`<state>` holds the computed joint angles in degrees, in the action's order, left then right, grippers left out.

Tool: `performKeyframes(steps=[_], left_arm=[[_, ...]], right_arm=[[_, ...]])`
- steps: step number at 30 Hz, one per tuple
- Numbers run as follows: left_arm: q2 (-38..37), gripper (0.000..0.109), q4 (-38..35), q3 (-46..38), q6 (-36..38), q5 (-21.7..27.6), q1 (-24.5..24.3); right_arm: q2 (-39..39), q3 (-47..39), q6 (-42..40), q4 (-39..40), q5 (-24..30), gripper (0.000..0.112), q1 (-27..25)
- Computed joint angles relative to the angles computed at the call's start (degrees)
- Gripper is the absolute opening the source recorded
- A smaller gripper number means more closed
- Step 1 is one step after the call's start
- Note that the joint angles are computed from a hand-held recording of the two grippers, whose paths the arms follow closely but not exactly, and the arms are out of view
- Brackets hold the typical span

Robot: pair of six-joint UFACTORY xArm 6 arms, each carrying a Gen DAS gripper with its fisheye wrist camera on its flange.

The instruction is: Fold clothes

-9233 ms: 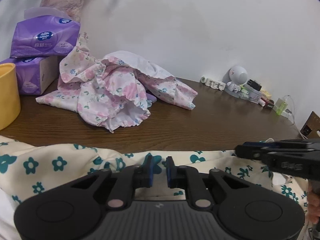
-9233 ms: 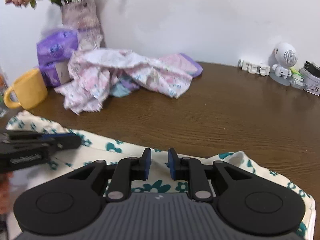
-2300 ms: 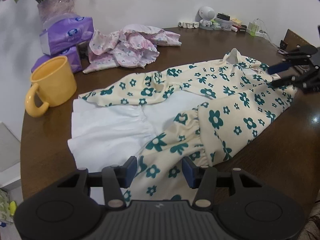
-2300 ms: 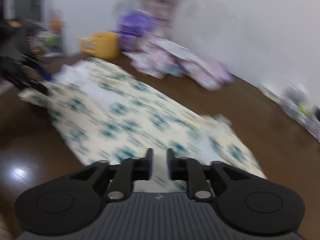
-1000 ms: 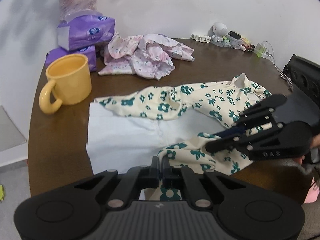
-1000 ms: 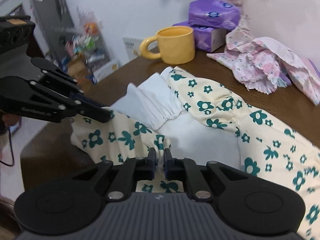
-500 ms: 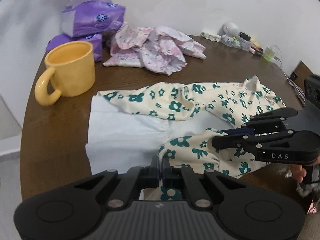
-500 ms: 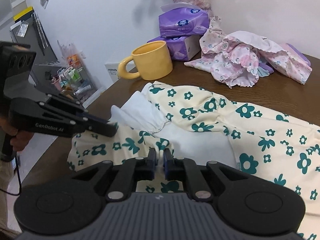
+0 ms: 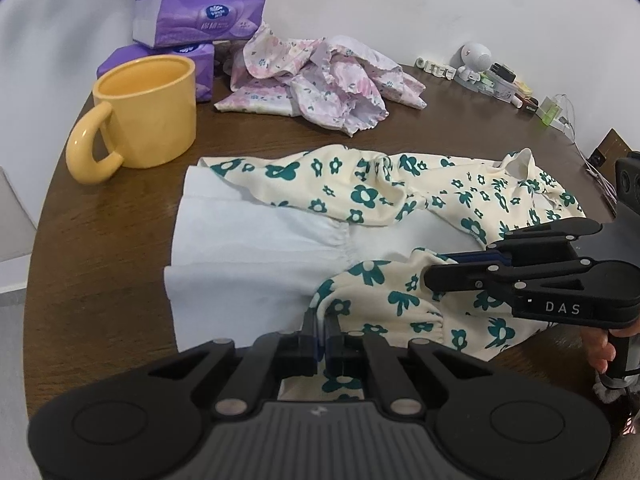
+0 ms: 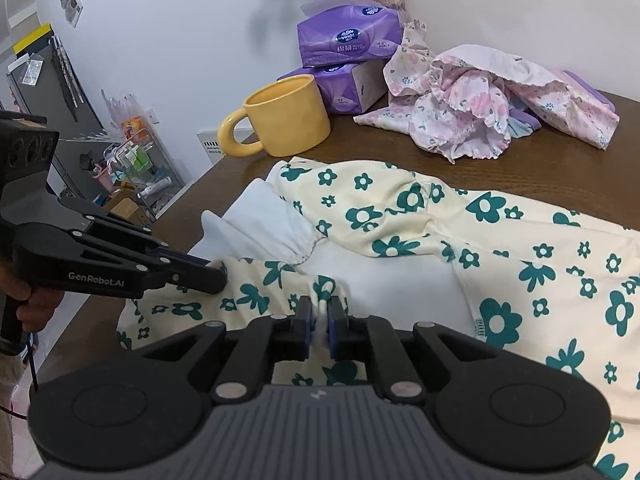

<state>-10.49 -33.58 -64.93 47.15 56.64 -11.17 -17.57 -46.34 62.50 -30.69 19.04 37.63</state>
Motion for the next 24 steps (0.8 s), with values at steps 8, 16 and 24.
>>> performKeyframes(steps=[8, 16, 24], left_arm=[[0.1, 0.006, -1.8, 1.0, 0.4, -0.7, 0.5], [-3.9, 0.044, -3.7, 3.5, 1.6, -4.9, 1.8], [-8.8, 0.045, -7.4, 5.9, 5.7, 2.2, 6.5]], right_arm=[[0.8, 0.2, 0.0, -1.1, -0.9, 0.009, -0.5], [-0.2, 0.3, 5.3, -8.0, -0.7, 0.032, -0.3], [-6.5, 1.3, 13.0, -20.1, 3.3, 0.037, 3.1]])
